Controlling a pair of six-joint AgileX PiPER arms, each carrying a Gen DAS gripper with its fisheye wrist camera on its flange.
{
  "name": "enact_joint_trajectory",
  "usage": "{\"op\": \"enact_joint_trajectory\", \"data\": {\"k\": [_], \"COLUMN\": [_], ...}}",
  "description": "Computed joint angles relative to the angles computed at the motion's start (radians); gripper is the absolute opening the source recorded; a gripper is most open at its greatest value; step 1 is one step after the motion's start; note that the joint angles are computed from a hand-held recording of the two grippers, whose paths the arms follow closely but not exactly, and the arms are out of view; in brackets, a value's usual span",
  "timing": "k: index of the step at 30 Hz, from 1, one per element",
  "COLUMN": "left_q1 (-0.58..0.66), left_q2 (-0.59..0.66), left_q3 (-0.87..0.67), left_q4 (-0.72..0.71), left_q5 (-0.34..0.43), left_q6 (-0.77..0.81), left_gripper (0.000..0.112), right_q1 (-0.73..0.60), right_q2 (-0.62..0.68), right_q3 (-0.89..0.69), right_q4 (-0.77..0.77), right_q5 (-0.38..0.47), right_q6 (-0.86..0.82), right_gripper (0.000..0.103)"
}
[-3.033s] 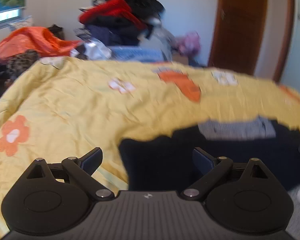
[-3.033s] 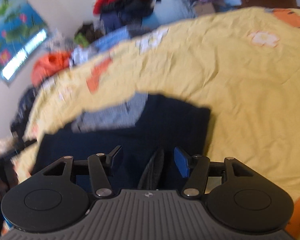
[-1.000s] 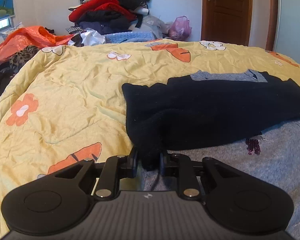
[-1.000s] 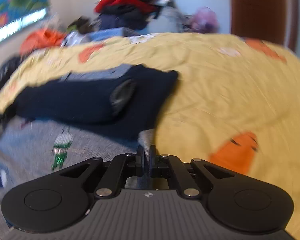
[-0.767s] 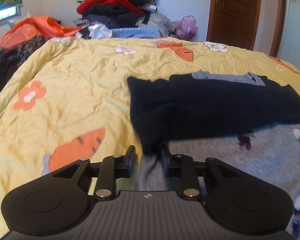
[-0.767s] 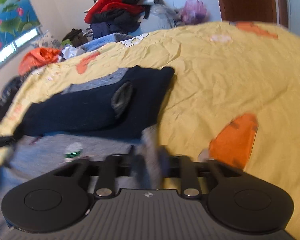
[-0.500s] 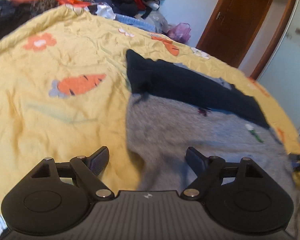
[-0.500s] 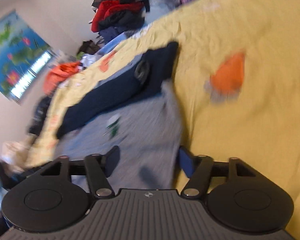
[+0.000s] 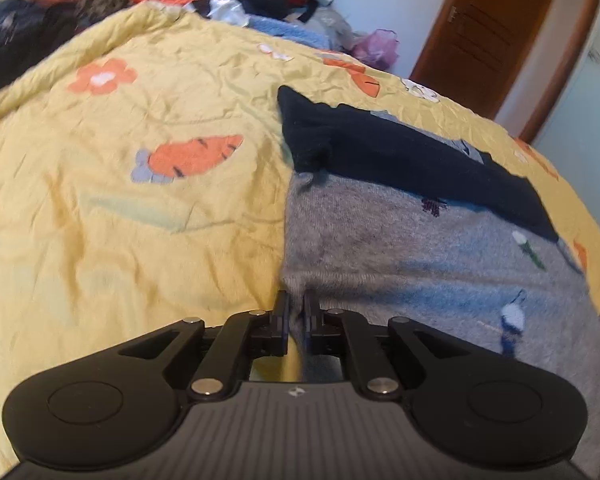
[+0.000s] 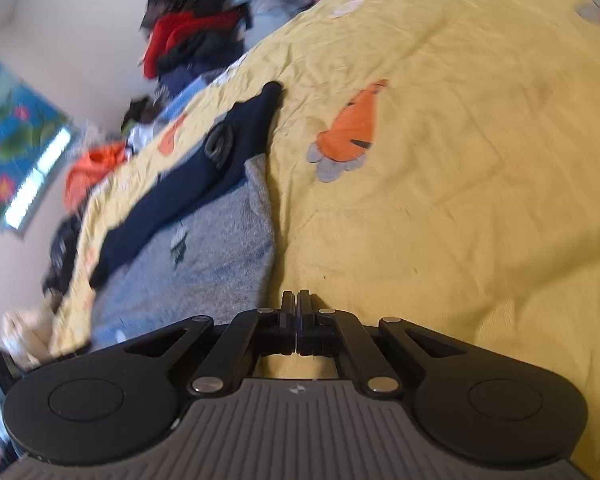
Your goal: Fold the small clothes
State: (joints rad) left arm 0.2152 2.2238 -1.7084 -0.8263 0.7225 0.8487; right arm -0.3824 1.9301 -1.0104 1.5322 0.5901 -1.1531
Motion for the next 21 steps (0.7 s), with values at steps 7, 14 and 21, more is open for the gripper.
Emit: {"op": "enact_joint_trajectory", "data": {"k": [7, 14, 21], "left_q1": [0.106, 0.098, 0.123], "left_q2": [-0.105, -0.169, -0.175], "left_q3": [0.253, 0.349, 0.331], "left_q4": [-0.287, -0.291, -0.151], "left_q5": [0.190, 0.132, 0.101], "left_q6": [0.140, 0.190, 0.149], "left_gripper": [0.089, 0.047, 0.004], "right_q1": [-0.053, 0.044, -0.033], "right_q2": [-0.055, -0.052, -0.133], "right_q3": [0.145, 0.161, 0.178], "right_q4": [0.046, 0.018, -0.113], "right_q5": [0.234, 0.180, 0.121], "right_q6": [-0.022, -0.038, -0.009], "right_gripper": [0.062, 0.008, 0.006]}}
